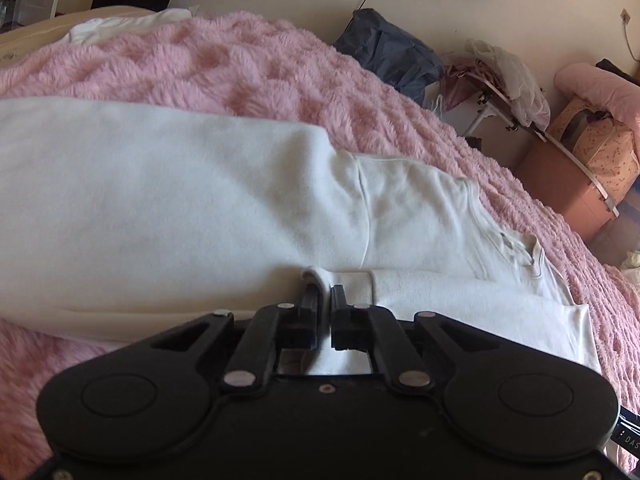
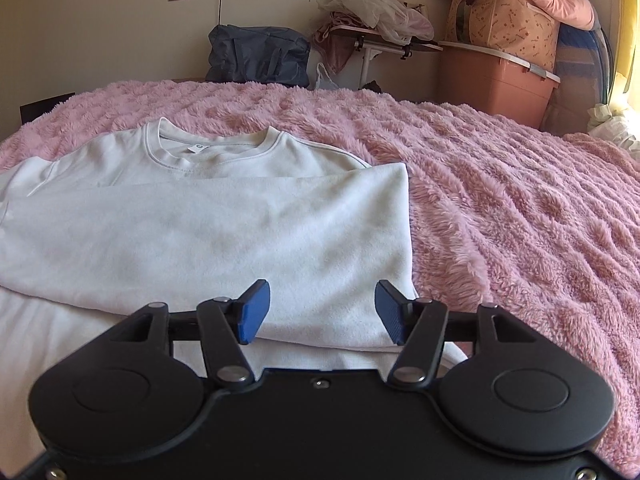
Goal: Fold small clothes
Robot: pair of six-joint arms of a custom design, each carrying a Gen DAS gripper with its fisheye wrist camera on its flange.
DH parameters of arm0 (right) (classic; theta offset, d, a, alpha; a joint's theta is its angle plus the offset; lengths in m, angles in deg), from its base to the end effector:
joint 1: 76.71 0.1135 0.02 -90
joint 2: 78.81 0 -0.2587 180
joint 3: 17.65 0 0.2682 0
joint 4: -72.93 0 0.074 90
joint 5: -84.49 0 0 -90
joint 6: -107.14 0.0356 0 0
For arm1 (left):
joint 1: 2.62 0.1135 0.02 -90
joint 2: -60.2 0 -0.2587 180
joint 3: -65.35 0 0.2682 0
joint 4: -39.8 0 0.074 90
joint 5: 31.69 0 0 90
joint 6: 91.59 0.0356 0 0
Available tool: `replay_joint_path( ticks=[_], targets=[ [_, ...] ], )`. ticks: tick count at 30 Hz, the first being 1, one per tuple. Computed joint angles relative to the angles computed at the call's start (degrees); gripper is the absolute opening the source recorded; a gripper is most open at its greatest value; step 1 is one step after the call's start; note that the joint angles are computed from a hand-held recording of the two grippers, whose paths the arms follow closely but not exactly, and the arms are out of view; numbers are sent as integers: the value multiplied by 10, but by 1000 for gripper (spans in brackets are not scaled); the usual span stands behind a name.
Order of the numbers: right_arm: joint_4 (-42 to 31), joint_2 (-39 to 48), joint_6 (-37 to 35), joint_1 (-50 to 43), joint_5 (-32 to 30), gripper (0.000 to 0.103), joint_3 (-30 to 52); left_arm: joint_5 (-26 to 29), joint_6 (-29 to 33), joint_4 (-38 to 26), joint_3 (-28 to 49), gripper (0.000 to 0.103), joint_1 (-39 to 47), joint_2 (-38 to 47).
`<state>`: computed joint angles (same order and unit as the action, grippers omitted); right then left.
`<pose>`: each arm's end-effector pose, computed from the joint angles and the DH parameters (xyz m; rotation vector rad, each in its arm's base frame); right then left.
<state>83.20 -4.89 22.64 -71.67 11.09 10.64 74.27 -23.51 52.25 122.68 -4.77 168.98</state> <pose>0.2241 0.0096 0.1078 0.1715 2.1595 -0.2113 0.3539 -0.0231 0.0806 -0.2403 2.2632 -0.5372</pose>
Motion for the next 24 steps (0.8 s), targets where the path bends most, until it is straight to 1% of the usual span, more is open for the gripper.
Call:
replay_joint_path(
  ticks=[2,3,4,5,7,8,10,13,16,17,18,20,23,24],
  targets=[
    [-7,18,13,-4,-4,59,7,8,-14,6,0,16,6,4],
    [-9,29,15,-6,-5,59,12,28,-24,-4,2,21,15,-1],
    [-11,36,17,-9,-4,59,14,44,-29,-12,2,35,23,-10],
    [-13,41,20,-11,-4,59,16,48,-33,-25,-4,45,30,-29],
    [-27,44,28,-18,-11,59,21,35,-21,-44,-20,48,41,-72],
    [-39,40,33,-18,-10,59,25,39,-4,-60,-29,48,56,-101],
    [-62,23,42,-3,11,60,29,57,17,-93,-41,48,90,-145],
    [-81,-12,39,47,48,60,30,76,50,-160,-58,49,166,-220],
    [-92,-28,19,110,72,60,45,96,80,-201,-81,49,259,-280],
    [-93,-27,16,132,78,61,51,97,96,-222,-81,49,292,-291],
    [-94,-24,15,155,83,62,59,99,104,-233,-80,49,317,-295],
    [-94,-6,23,201,86,67,82,112,112,-246,-76,49,373,-290],
    [-98,40,49,259,85,68,120,133,109,-236,-67,49,448,-260],
    [-96,58,56,278,87,68,133,129,108,-230,-63,49,466,-249]
  ],
)
